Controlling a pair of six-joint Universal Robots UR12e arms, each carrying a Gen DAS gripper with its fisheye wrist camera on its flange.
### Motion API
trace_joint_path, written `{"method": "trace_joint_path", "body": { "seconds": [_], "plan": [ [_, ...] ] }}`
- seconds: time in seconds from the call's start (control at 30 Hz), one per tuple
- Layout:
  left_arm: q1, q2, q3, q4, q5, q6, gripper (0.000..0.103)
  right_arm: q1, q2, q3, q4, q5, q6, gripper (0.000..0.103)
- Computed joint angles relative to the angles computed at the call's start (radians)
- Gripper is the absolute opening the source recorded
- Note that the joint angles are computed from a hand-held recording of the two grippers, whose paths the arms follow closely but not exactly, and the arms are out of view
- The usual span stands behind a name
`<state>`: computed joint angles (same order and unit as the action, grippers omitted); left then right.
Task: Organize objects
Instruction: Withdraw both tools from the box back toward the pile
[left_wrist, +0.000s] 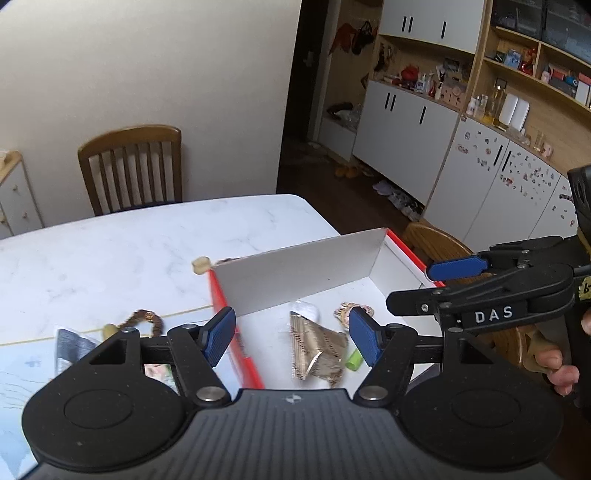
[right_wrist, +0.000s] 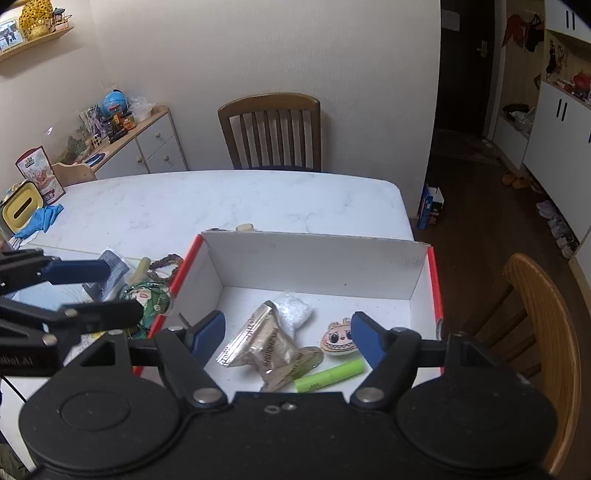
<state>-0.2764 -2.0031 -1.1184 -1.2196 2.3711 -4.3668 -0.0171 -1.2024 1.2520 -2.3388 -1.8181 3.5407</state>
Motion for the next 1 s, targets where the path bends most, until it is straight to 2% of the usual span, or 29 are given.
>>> {"method": "trace_joint_path", "body": {
  "seconds": [0.17,0.43,0.53,1.0],
  "plan": [
    [-0.014,0.034,-0.042,-0.017,0.024,-0.027,0.072,0.029,0.011,-0.009,-0.025,-0.032,0.016,0.082],
    [-0.026,0.101,-0.134,-0.015,0.040,-0.086,0.073,0.067,0.044,-0.042,-0.054,-0.050,0.043,0.087],
    [-0.030,0.125,-0.169,-0.010,0.042,-0.099,0.079,0.082,0.058,-0.057,-0.061,-0.059,0.052,0.090],
    [-0.043,0.228,-0.307,-0.023,0.040,-0.199,0.084,0.133,0.141,-0.162,-0.051,-0.073,0.049,0.093]
  ]
}}
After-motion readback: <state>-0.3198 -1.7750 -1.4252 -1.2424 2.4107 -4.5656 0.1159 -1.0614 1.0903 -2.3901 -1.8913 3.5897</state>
